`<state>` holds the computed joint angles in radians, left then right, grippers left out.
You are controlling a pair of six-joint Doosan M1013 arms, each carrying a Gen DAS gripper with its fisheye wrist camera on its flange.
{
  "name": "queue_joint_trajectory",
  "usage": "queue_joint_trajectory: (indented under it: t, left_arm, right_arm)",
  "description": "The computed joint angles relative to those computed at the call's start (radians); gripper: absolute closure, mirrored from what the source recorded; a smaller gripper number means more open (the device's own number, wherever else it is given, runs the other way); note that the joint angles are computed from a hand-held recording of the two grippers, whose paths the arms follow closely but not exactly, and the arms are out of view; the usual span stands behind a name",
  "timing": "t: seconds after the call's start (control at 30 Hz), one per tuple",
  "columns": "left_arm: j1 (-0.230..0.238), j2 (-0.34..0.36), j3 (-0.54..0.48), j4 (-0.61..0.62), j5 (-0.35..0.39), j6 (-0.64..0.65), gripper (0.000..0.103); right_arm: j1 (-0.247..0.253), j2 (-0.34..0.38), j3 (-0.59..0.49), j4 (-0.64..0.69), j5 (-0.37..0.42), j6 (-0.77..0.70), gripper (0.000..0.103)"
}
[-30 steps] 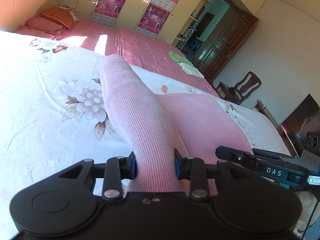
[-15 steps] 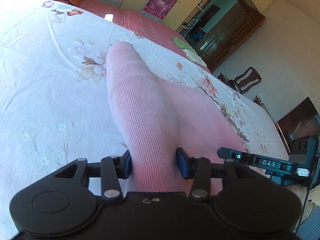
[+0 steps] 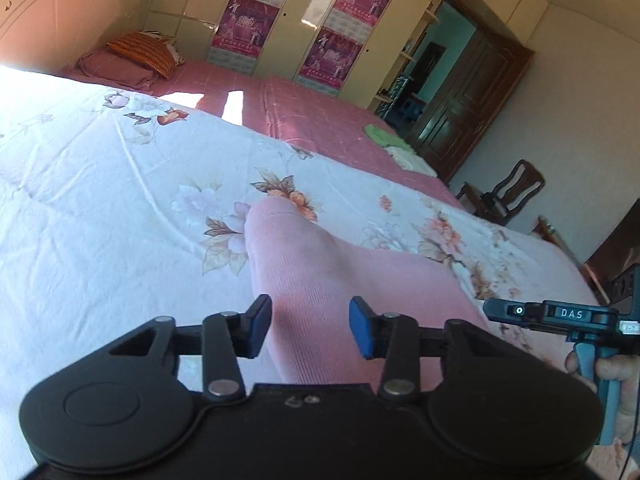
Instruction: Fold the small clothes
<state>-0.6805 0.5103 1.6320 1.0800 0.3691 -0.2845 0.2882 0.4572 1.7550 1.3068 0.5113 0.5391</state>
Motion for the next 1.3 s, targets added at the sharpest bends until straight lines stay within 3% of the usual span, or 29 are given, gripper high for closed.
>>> queue_joint_trajectory:
  t: [0.03,0.17,0.2,0.23,0.4,0.53,0.6,0.63,0.67,0.73,0.9,1.07,1.1,1.13,1.2,1.3]
  left_arm:
    - [0.001,0.011,-0.019,-0.066,0.016,0.071,0.069]
    - [-0.002,0.036,-0.042,-0.129,0.047,0.123,0.064]
    - [-0.001,0.038,-0.042,-0.139,0.050,0.128,0.064]
    - [0.004,0.036,-0.031,-0.153,0.040,0.133,0.064]
    - [0.011,0.050,-0.056,-0.242,0.068,0.230,0.057]
    - [0.001,0.060,-0.077,-0.262,0.150,0.287,0.032]
    - [-0.004,0.043,-0.060,-0.227,0.141,0.236,0.039]
    - [-0.012,0.028,-0.039,-0.166,0.121,0.176,0.052]
    - [-0.021,0.016,-0.027,-0.137,0.119,0.149,0.058]
    - [-0.045,-0.004,-0.002,-0.072,0.122,0.088,0.058]
    - [-0.086,-0.022,0.030,-0.055,0.153,0.032,0.056]
    - [-0.097,-0.009,0.026,-0.104,0.168,0.054,0.056]
    - [-0.095,-0.005,0.019,-0.123,0.172,0.065,0.054]
    - [-0.095,-0.004,0.015,-0.133,0.177,0.073,0.054]
    - [-0.100,-0.002,0.004,-0.167,0.210,0.140,0.054]
    - [-0.114,0.013,-0.014,-0.171,0.266,0.212,0.050]
  right_arm:
    - [0.011,0.010,-0.017,-0.071,-0.024,0.051,0.063]
    - [0.022,0.043,-0.050,-0.164,-0.026,0.105,0.064]
    - [0.025,0.045,-0.047,-0.141,-0.042,0.064,0.073]
    - [0.029,0.048,-0.048,-0.147,-0.058,0.051,0.096]
    - [0.053,0.066,-0.053,-0.252,-0.149,0.087,0.096]
    - [0.048,0.064,-0.065,-0.324,-0.122,0.176,0.096]
    - [0.038,0.048,-0.059,-0.313,-0.094,0.191,0.095]
    - [0.033,0.033,-0.047,-0.284,-0.088,0.169,0.090]
    - [0.027,0.013,-0.024,-0.216,-0.090,0.096,0.080]
    - [0.014,-0.024,0.018,-0.106,-0.068,-0.029,0.066]
    - [-0.013,-0.088,0.103,-0.047,0.032,-0.131,0.064]
    - [-0.008,-0.097,0.143,-0.121,0.069,-0.091,0.064]
    - [-0.005,-0.094,0.147,-0.121,0.061,-0.095,0.071]
    - [-0.009,-0.090,0.152,-0.095,0.068,-0.116,0.096]
    - [-0.012,-0.098,0.171,-0.034,0.046,-0.175,0.097]
    - [-0.007,-0.097,0.185,-0.077,0.011,-0.172,0.097]
